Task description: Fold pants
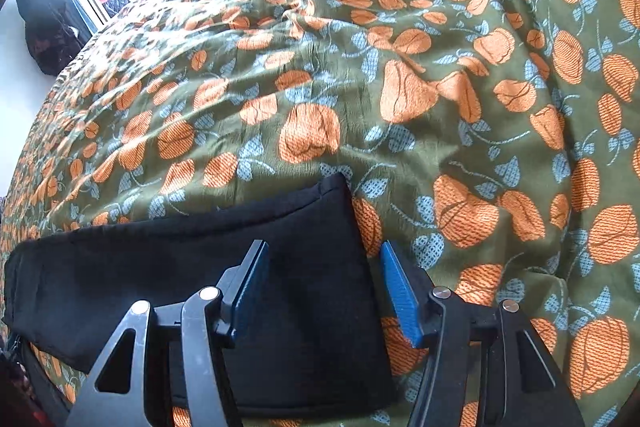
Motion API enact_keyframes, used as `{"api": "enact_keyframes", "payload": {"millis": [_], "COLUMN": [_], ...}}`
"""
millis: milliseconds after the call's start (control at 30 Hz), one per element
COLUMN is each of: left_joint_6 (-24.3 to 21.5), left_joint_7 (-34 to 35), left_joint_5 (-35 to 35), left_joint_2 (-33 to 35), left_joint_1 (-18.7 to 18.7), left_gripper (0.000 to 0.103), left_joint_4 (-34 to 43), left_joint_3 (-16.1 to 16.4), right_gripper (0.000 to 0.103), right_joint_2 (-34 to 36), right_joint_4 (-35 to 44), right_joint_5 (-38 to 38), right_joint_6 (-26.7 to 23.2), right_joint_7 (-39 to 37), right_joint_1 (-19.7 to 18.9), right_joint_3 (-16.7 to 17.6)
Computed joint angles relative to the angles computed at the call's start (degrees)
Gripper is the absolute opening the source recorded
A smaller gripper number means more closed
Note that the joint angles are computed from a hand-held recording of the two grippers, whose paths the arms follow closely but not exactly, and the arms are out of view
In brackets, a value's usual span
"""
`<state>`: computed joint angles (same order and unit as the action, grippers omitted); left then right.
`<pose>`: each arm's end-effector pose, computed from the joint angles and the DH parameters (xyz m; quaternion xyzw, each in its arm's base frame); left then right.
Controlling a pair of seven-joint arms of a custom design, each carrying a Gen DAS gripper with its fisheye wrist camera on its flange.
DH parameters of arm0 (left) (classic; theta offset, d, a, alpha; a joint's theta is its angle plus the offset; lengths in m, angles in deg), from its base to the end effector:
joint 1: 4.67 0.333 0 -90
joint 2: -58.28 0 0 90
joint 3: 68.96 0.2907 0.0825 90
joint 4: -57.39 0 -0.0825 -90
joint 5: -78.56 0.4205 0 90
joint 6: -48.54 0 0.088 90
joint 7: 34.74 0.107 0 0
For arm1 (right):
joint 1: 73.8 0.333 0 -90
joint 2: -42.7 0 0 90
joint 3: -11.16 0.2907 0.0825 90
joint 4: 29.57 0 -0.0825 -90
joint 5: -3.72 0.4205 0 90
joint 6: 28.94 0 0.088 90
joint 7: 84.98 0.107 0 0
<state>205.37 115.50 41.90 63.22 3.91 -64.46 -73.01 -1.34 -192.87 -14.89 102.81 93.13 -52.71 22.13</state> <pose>0.6147 0.0724 0.3750 -0.5071 0.8023 -0.2461 0.1964 0.3278 0.1810 0.3784 -0.3561 0.9086 -0.1679 0.1396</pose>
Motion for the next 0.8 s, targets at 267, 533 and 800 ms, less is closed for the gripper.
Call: {"api": "enact_keyframes", "payload": {"millis": [267, 533, 800], "left_joint_6": [2.89, 4.54, -5.58], "left_joint_7": [0.87, -14.71, -2.43], "left_joint_5": [-0.42, 17.08, 8.07], "left_joint_2": [0.24, -3.11, -21.37], "left_joint_1": [-0.3, -2.06, -3.99], "left_gripper": [0.103, 0.102, 0.102], "left_joint_4": [-0.85, -3.76, -15.89], "left_joint_3": [-0.39, 1.23, 4.78], "right_gripper": [0.006, 0.004, 0.051], "right_joint_2": [-2.59, 7.62, 16.68], "right_joint_4": [11.09, 22.86, 32.54], "right_joint_5": [-9.76, 0.01, 6.83], "right_joint_6": [-14.51, -34.66, -51.35], "right_joint_7": [-2.49, 17.61, 41.97], "right_joint_1": [10.38, 21.66, 23.68], "right_joint_3": [13.93, 26.72, 29.5]}}
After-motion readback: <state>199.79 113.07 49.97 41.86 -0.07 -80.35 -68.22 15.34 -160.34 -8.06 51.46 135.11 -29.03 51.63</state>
